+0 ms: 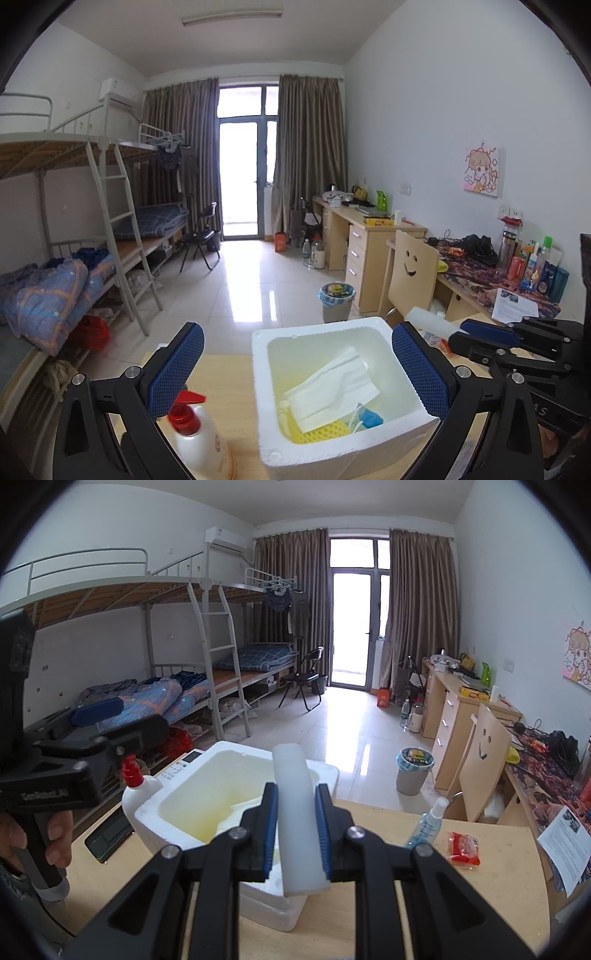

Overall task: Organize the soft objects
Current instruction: 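Lower the foam strip into the foam box and open the right gripper, then move both grippers back from the box toward the grey sock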

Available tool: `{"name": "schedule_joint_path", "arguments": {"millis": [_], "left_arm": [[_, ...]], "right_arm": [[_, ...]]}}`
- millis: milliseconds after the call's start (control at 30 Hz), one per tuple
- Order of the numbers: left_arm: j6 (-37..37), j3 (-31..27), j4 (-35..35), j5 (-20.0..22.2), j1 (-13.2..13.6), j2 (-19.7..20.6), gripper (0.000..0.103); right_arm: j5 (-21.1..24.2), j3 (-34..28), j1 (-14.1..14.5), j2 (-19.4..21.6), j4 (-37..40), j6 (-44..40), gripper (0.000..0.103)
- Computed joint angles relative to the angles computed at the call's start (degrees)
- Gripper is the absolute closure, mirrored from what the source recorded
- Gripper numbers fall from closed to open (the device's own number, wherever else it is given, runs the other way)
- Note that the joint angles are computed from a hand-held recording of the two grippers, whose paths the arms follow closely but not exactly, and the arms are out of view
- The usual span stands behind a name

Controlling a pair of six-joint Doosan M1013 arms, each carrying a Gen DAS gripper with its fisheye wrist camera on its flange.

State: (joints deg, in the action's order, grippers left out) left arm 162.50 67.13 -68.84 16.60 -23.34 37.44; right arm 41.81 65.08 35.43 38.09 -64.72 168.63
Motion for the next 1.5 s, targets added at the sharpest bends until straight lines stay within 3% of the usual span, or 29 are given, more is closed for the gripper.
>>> {"name": "schedule_joint_path", "arguments": {"millis": [367, 633, 933, 1000, 1100, 1133, 1333, 1500], "left_arm": [[5.33, 2.78, -5.62, -3.31, 0.84, -1.77, 0.001], [14.88, 5.18, -16.22, -4.58, 1.83, -3.11, 0.001], [20.23, 6.54, -21.47, -5.01, 2.40, -3.70, 0.001], [19.31, 6.56, -20.67, -4.96, 2.45, -3.67, 0.001], [18.53, 6.74, -20.13, -4.94, 2.58, -3.66, 0.001], [17.75, 6.69, -19.42, -4.86, 2.64, -3.63, 0.001], [14.79, 7.32, -16.60, -4.78, 2.77, -4.04, 0.001], [19.85, 9.08, -21.38, -4.90, 2.71, -5.23, 0.001]], "right_arm": [[-1.39, -3.47, -0.30, 2.17, 4.43, -5.94, 0.079], [-2.23, -6.85, -0.88, 4.24, 8.48, -10.39, 0.079], [-1.30, -10.58, -1.43, 6.60, 13.00, -14.24, 0.079], [-0.76, -11.30, -1.61, 7.04, 14.48, -15.40, 0.069], [-0.06, -11.78, -1.59, 7.36, 15.03, -16.18, 0.033], [0.23, -11.60, -1.42, 7.32, 13.90, -15.25, 0.029], [-0.69, -10.17, -0.90, 6.39, 12.12, -13.61, 0.026], [-0.99, -8.62, -0.32, 5.36, 10.44, -11.73, 0.026]]}}
